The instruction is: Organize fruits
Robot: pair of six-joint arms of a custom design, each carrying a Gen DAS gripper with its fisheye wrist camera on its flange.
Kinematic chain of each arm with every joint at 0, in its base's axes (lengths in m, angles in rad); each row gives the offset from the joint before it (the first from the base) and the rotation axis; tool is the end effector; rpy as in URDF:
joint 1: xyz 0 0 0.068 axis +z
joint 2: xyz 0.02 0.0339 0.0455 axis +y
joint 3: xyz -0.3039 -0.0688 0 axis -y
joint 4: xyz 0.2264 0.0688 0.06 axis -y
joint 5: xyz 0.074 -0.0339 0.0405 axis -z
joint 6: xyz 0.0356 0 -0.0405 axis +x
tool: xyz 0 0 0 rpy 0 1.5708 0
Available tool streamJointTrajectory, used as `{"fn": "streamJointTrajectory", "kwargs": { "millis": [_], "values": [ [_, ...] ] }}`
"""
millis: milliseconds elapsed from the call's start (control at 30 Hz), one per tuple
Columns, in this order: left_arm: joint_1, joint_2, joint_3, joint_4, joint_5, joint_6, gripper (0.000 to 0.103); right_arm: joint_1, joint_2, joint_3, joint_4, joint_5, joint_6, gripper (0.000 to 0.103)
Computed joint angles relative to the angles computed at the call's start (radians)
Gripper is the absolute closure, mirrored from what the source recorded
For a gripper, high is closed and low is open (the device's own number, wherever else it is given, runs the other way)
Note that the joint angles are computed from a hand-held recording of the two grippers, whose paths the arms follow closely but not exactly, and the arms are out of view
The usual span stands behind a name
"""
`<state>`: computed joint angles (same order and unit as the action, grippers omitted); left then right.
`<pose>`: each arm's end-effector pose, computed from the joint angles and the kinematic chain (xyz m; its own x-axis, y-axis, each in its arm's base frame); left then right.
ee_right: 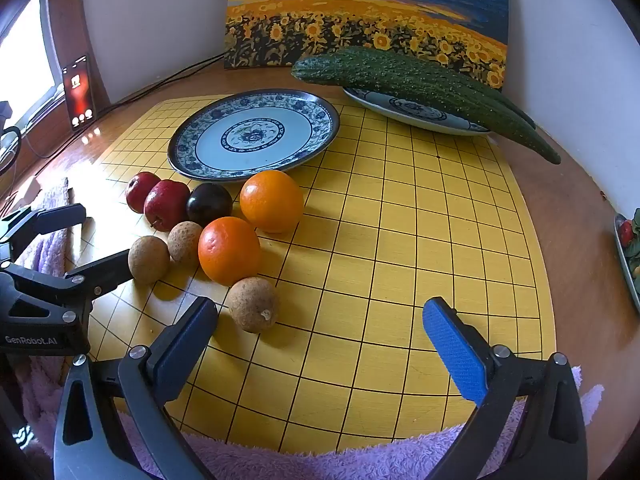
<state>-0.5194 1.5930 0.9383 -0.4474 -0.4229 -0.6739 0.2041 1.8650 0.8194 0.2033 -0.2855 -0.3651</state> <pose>0.2598 -0.1317 0.2321 -0.7872 -0.2054 -0.5815 -0.2554 0.9668 0.0042 0.3364 0.0799 0.1578 -0.5475 -0.4632 -0.6969 -0.6141 0.7882 -0.0414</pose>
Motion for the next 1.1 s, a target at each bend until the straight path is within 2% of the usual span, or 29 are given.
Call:
{"fn": "streamJointTrajectory", "kwargs": {
  "millis": [1100],
  "values": [
    [0.003, -0.002, 0.004, -0.005, 0.001, 0.003, 0.000, 0.000, 0.000, 0.002, -0.002, -0.001, 0.001, 0.000]
  ]
}}
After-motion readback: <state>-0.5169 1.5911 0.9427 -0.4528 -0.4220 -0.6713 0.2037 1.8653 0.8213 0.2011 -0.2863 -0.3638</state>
